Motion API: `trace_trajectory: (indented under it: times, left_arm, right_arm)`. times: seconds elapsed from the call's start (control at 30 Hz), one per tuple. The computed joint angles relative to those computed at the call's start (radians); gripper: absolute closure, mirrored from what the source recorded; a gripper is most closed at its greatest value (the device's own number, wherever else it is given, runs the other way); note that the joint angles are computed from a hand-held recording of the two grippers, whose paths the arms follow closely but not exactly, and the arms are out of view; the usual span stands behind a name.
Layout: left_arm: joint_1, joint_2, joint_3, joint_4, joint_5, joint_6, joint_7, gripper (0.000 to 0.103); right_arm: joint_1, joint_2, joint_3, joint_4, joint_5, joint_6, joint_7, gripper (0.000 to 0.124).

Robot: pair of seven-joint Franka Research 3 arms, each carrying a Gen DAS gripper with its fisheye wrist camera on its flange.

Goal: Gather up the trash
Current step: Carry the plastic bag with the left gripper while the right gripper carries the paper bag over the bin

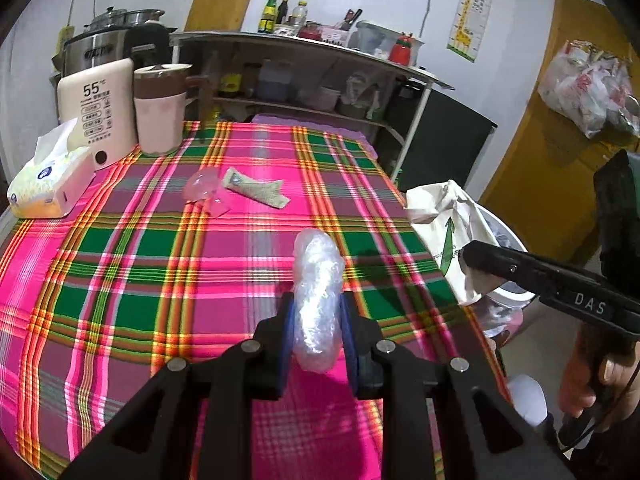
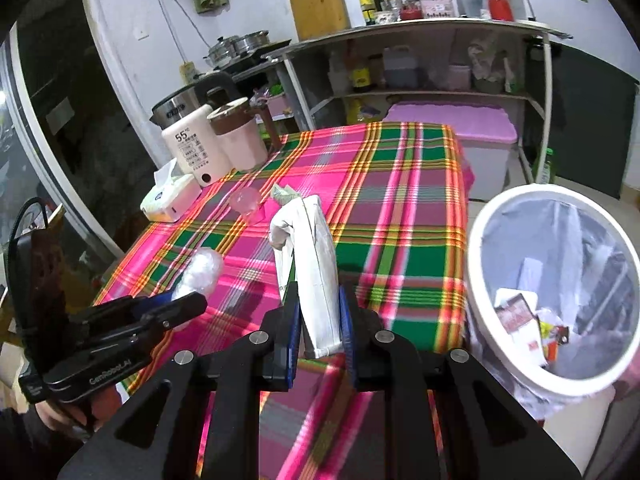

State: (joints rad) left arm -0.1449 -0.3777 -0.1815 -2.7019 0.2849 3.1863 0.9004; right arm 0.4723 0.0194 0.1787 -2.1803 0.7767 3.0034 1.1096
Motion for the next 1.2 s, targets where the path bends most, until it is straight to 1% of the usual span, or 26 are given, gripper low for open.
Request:
trace_trajectory:
  times: [0.17,0.4,0.53,0.67,0.93,1.03,1.17,1.2]
  left_arm:
    - [-0.006,-0.005,-0.012,0.01,0.004,-0.003,-0.004,0.08]
    - [-0.013,0.013,-0.023,0.038,0.012,-0.003,-0.004,0.08]
    - [-0.012,0.04,-0.039,0.072,0.022,-0.003,-0.006,0.08]
    - [-0.015,0.08,-0.052,0.116,0.036,0.0,-0.001,0.08]
    - [-0.067,0.186,-0.044,0.223,0.039,-0.013,0.033,0.08]
    - [-0.083,0.222,-0.044,0.26,0.038,-0.02,0.05,0.08]
    - [-0.123,0.259,-0.025,0.301,0.003,-0.03,0.095,0.08]
    - [-0.12,0.266,-0.032,0.31,0.005,-0.032,0.095,0.08]
  right_arm:
    - [0.002,-0.052,-0.013,-0.056,0.028,0.019,0.004,0.105]
    - [0.007,-0.095,-0.04,-0.105,0.011,0.05,0.044,0.105]
    - [0.0,-0.112,-0.051,-0.13,-0.027,0.072,0.084,0.105]
    - [-0.021,-0.129,-0.058,-0.159,-0.096,0.095,0.155,0.105]
    - [-0.052,-0.15,-0.084,-0.2,-0.18,0.114,0.249,0.105]
    - [-0.056,-0.156,-0.099,-0.213,-0.188,0.118,0.26,0.104]
    - [-0.061,-0.16,-0.115,-0.227,-0.189,0.125,0.268,0.104]
    - [-0.063,-0.161,-0.119,-0.229,-0.189,0.126,0.27,0.104]
